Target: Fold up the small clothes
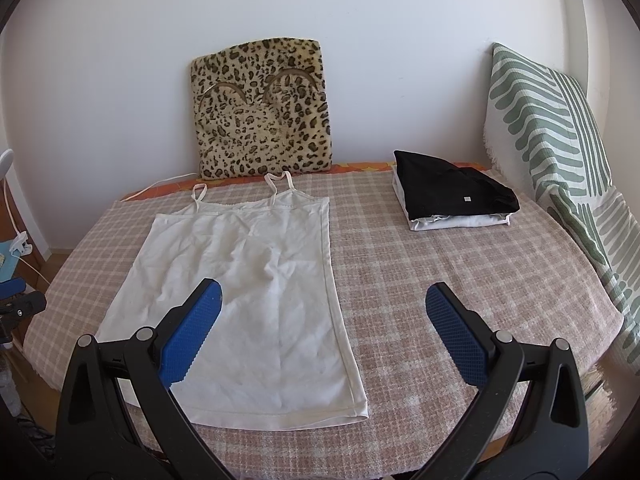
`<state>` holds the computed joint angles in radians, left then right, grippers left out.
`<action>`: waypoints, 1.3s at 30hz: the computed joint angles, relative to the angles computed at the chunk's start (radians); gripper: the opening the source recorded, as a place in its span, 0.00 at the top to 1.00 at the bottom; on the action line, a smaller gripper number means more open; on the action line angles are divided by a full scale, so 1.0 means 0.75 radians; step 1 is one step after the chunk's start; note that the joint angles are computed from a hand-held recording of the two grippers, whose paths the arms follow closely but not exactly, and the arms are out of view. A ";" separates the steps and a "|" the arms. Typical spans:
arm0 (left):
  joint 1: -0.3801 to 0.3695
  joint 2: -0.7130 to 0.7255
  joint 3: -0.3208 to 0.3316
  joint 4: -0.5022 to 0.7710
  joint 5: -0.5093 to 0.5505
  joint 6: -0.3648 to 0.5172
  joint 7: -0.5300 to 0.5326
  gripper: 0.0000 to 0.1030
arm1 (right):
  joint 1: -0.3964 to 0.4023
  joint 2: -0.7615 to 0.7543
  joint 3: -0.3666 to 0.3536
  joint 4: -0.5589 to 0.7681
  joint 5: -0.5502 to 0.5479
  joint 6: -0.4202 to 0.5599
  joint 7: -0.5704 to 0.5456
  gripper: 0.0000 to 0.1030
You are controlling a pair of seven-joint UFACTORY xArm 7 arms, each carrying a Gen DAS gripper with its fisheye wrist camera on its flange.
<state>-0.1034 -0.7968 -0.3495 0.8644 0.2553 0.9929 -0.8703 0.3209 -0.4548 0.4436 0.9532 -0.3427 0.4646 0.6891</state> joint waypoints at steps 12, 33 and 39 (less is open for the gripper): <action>-0.071 -0.094 0.146 -0.175 -0.185 -0.112 0.085 0.33 | 0.020 0.059 -0.003 0.043 -0.010 -0.007 0.012 0.00; -0.076 -0.276 0.292 -0.381 -0.457 -0.099 0.108 0.49 | 0.253 0.376 -0.099 0.329 0.179 0.010 -0.246 0.15; -0.080 -0.356 0.321 -0.465 -0.515 -0.113 0.113 0.61 | 0.357 0.673 -0.142 0.713 0.320 0.194 -0.423 0.15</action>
